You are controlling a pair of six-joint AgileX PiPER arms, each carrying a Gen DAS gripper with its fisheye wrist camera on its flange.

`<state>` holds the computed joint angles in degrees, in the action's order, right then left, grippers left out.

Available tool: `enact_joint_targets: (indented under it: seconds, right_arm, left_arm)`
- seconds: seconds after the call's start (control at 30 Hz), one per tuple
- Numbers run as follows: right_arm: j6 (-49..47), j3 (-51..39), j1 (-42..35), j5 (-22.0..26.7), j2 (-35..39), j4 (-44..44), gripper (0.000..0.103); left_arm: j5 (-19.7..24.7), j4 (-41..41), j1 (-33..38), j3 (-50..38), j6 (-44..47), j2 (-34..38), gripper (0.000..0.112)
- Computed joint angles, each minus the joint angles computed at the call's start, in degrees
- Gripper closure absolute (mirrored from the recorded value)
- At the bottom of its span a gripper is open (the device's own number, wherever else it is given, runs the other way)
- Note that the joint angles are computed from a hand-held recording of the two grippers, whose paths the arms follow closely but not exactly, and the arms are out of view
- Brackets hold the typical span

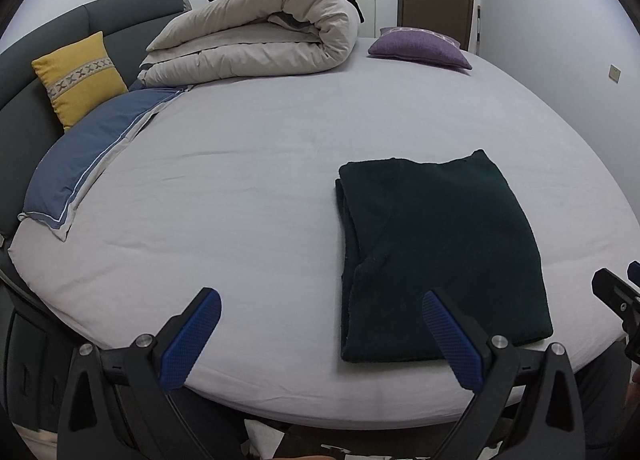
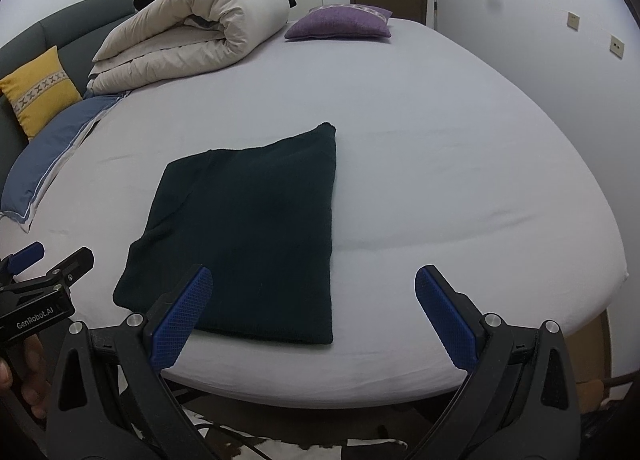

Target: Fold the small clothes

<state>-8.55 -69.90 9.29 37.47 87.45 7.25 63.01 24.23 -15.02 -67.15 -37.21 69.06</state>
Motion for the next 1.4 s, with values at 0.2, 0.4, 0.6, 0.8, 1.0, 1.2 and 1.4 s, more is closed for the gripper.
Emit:
enact_joint_targets:
  seconds: [0.2, 0.4, 0.6, 0.8, 1.0, 1.2, 1.4]
  right_arm:
    - [0.1, 0.4, 0.3, 0.3, -0.5, -0.3, 0.0]
    - [0.3, 0.2, 0.7, 0.8, -0.8, -0.7, 0.0]
    - [1.0, 0.2, 1.4, 0.9, -0.7, -1.2, 0.0]
    - [2.6, 0.8, 2.5, 0.6, -0.9, -2.3, 0.0]
    - [3.0, 1.1, 2.9, 0.5, -0.8, -2.5, 0.0]
    - [3.8, 1.4, 3.5, 0.4, -0.9, -3.0, 0.0]
    - [3.5, 1.3, 3.6, 0.4, -0.8, -2.9, 0.0]
  left_arm:
    - [-0.4, -0.8, 0.1, 0.3, 0.4, -0.1, 0.009]
    - [-0.6, -1.3, 0.5, 0.4, 0.8, -0.2, 0.009]
    - [-0.7, -1.4, 0.7, 0.4, 1.0, -0.2, 0.009]
    - [-1.0, -2.0, 1.5, 0.7, 1.6, -0.5, 0.009]
    - [-1.1, -1.9, 1.4, 1.2, 1.3, -0.8, 0.009]
    - [-1.1, -1.9, 1.4, 1.1, 1.4, -0.8, 0.009]
    - [-1.1, -2.1, 1.5, 1.2, 1.5, -0.8, 0.009]
